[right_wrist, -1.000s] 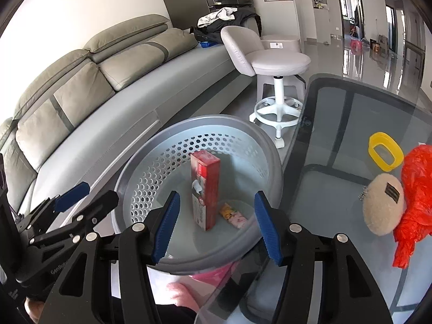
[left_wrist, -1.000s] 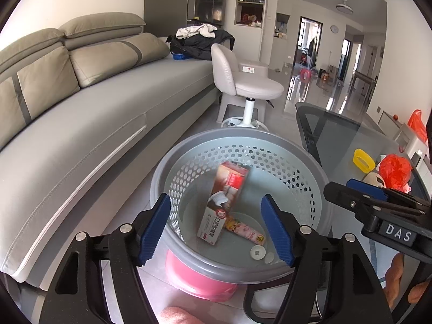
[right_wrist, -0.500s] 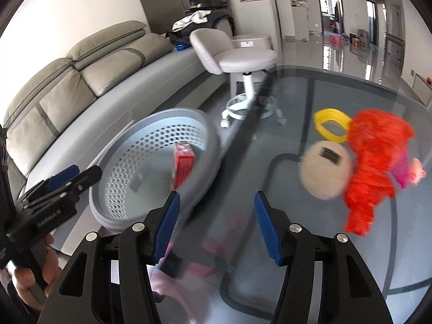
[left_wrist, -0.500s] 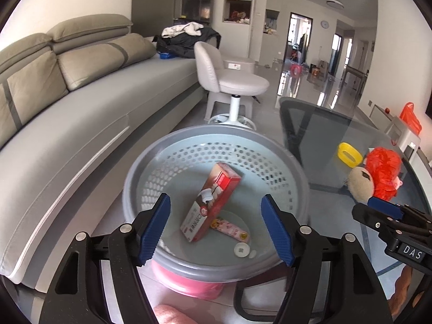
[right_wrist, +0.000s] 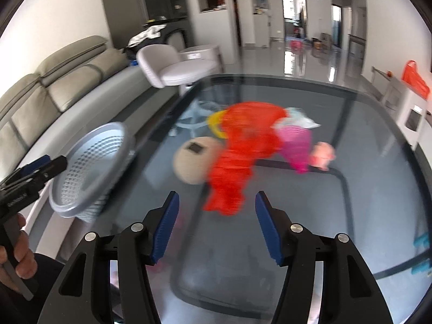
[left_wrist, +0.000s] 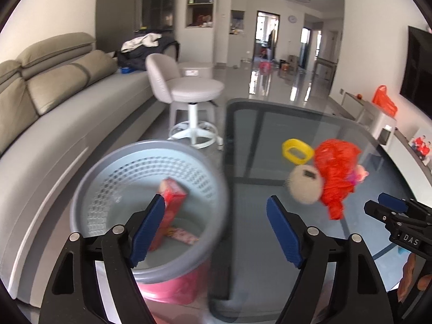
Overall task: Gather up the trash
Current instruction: 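Move both tools back over the table toward the fluffy ball and pig toy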
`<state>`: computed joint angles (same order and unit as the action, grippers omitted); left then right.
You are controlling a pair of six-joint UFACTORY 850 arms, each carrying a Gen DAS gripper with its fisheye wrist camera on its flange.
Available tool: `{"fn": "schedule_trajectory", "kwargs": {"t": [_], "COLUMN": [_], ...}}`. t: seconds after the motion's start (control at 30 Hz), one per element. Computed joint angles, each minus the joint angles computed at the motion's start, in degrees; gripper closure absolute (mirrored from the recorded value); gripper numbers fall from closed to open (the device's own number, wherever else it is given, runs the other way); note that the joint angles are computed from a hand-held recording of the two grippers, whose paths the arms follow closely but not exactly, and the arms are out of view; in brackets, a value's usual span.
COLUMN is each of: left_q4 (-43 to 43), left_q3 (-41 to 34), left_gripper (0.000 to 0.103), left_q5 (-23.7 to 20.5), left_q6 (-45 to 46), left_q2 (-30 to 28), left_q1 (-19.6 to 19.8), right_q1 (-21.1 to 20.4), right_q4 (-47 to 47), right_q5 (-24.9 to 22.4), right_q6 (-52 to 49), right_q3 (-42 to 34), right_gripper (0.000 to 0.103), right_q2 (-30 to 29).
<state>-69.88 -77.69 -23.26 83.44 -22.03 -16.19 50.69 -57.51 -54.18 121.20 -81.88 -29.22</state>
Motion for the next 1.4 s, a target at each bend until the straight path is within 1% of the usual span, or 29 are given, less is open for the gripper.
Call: {"fn": "schedule_trajectory", "kwargs": {"t": [0.1,0.23,0.43,0.53,0.67,0.73,0.87,1.03,1.13,1.23,1.33,1.4], "left_q4": [-1.23,-1.26,2.15,4.44,5.21,4.71,9.31,9.49,10.71,11.89,13.56,14.45], "left_q3": [0.55,0.37,-2.32,-4.03,-5.25,-5.34,-6.94,-7.20,-7.85,-8.62,-9.36,-9.63], "left_gripper": [0.025,0.023,0.022,0.022,0.022,0.022,0.022,0.022,0.022,0.022,0.022,0.022], "left_q5": [0.40,1.14,1.89,2.37,3.34,3.41,2.86,4.00,4.23,4.38,4.11,3.96], "left_q6": [1.08,0.57,-3.43,-5.57,-6.26,-5.82,-10.84,-10.74,-12.15,-13.52,-15.65,-16.82], "left_q2": [0.38,-0.10,-2.61,-4.15,-5.63,-6.29,-7.97,-8.54,-9.12,-9.88,-10.58,-10.85], "left_q1": [-1.96,-4.71,-8.06,-9.15,-9.99,-9.95,-10.02,-10.41,-10.61,-10.68,-10.62,-10.70], "right_q1": [0.27,0.02,-1.03,-2.29,-4.68,-6.00,-9.18,-11.25,-12.28,-12.94,-13.25,-13.37], "right_q4": [-0.12,-0.44,0.31,0.54,0.38,0.45,0.27,0.55,1.57,3.78,4.25,4.33], "right_q5": [-1.57,-2.14,-1.23,-1.17,1.06,2.16,6.53,8.27,8.33,7.08,7.68,7.92], "right_q6": [2.76,6.19,8.43,7.57,8.89,9.18,11.57,10.85,9.05,4.97,4.11,3.83], "right_q3": [4.40,9.11,13.95,15.16,17.40,17.78,19.25,18.25,17.22,15.54,15.36,15.21], "right_gripper": [0.046,0.043,0.043,0.043,0.043,0.043,0.043,0.043,0.043,0.044,0.044,0.048], "right_q2": [3.09,6.28,9.17,9.92,11.02,11.12,11.42,10.04,9.00,7.66,7.32,7.11]}}
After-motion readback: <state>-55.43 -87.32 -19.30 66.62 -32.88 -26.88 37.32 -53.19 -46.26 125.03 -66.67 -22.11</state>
